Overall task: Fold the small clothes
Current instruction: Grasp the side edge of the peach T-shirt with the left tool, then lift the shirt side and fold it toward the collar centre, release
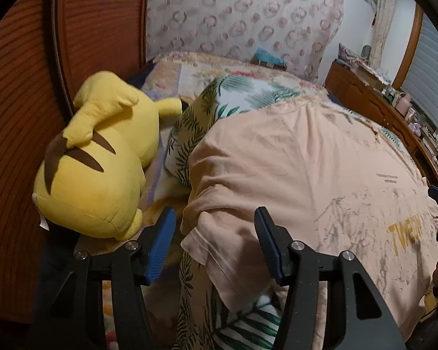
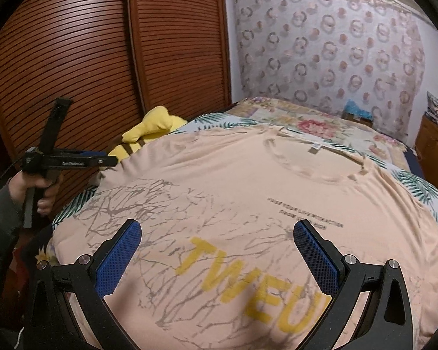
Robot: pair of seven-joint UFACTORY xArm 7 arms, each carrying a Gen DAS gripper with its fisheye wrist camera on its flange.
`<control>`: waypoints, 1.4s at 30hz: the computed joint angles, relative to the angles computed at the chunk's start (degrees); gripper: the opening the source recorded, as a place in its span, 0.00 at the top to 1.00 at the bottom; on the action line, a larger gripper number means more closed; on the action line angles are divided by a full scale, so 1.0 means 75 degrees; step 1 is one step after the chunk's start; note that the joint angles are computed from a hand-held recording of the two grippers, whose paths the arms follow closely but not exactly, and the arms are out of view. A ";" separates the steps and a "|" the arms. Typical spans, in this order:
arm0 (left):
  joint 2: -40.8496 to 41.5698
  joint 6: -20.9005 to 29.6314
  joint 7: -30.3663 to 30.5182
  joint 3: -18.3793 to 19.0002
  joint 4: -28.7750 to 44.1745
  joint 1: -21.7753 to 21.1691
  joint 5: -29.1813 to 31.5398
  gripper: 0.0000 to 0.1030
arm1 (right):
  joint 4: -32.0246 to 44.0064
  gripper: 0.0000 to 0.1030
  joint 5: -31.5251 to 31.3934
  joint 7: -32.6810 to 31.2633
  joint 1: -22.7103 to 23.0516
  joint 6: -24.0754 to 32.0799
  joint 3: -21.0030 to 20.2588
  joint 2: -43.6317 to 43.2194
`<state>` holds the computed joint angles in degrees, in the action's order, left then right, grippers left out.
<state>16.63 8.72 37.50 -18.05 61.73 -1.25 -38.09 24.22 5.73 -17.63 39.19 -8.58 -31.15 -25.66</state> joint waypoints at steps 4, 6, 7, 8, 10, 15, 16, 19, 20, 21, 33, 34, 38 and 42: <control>0.0169 0.0444 0.0023 -0.0069 0.0205 0.0148 -0.0064 0.52 | 0.0032 0.00 0.0018 -0.0095 0.0292 0.0082 -0.0206 -0.0045; 0.0152 0.0731 0.0424 -0.0225 0.0282 0.0332 -0.0495 0.63 | -0.0048 0.00 0.0057 -0.0143 0.0352 0.0102 -0.0236 -0.0133; 0.0135 0.0840 0.0696 -0.0290 0.0300 0.0392 -0.0749 0.71 | -0.0072 0.00 0.0072 -0.0189 0.0413 0.0115 -0.0312 -0.0164; 0.0105 0.0966 0.0947 -0.0308 0.0314 0.0406 -0.0951 0.76 | -0.0107 0.00 0.0092 -0.0232 0.0436 0.0148 -0.0356 -0.0218; 0.0009 0.0797 0.0867 -0.0002 0.0228 0.0049 -0.0728 0.83 | -0.0147 0.00 0.0160 -0.0258 0.0280 0.0203 -0.0197 -0.0255; -0.0185 0.0673 0.0906 0.0211 0.0138 -0.0142 -0.0602 0.94 | -0.0327 0.00 0.0243 -0.0253 0.0164 0.0041 -0.0049 -0.0417; -0.0267 0.0576 0.0933 0.0237 0.0074 -0.0194 -0.0605 0.95 | -0.0374 0.00 0.0234 -0.0229 0.0133 -0.0009 -0.0029 -0.0442; -0.0535 0.0358 0.1179 0.0205 -0.0039 -0.0287 -0.0799 0.95 | -0.0461 0.00 0.0169 -0.0115 -0.0004 -0.0093 0.0026 -0.0496; -0.0659 0.0257 0.1346 0.0153 -0.0078 -0.0312 -0.0936 0.95 | -0.0501 0.00 0.0143 -0.0074 -0.0028 -0.0117 0.0006 -0.0537; -0.0728 0.0261 0.1418 0.0168 -0.0074 -0.0362 -0.0999 0.95 | -0.0516 0.00 0.0124 -0.0016 -0.0047 -0.0142 0.0014 -0.0538; -0.1018 0.0537 0.2151 0.0172 0.0495 -0.1493 -0.1542 0.95 | -0.0861 0.00 -0.0261 0.0768 -0.0675 -0.0574 0.0288 -0.0620; -0.1000 0.0534 0.2163 0.0164 0.0518 -0.1584 -0.1536 0.95 | -0.0890 0.00 -0.0319 0.0858 -0.0740 -0.0612 0.0332 -0.0605; -0.1056 0.0405 0.2160 0.0154 0.0405 -0.1834 -0.1618 0.92 | -0.1032 0.00 -0.0503 0.1331 -0.1074 -0.0751 0.0701 -0.0510; -0.1298 0.0333 0.3279 0.0005 0.0211 -0.1706 -0.3081 0.63 | -0.0948 0.00 -0.0707 0.1684 -0.1349 -0.0656 0.0998 -0.0377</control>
<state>6.89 11.22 62.09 -18.01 63.31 -14.05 -61.20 17.10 0.43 -5.01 29.07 -13.50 -23.66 -28.49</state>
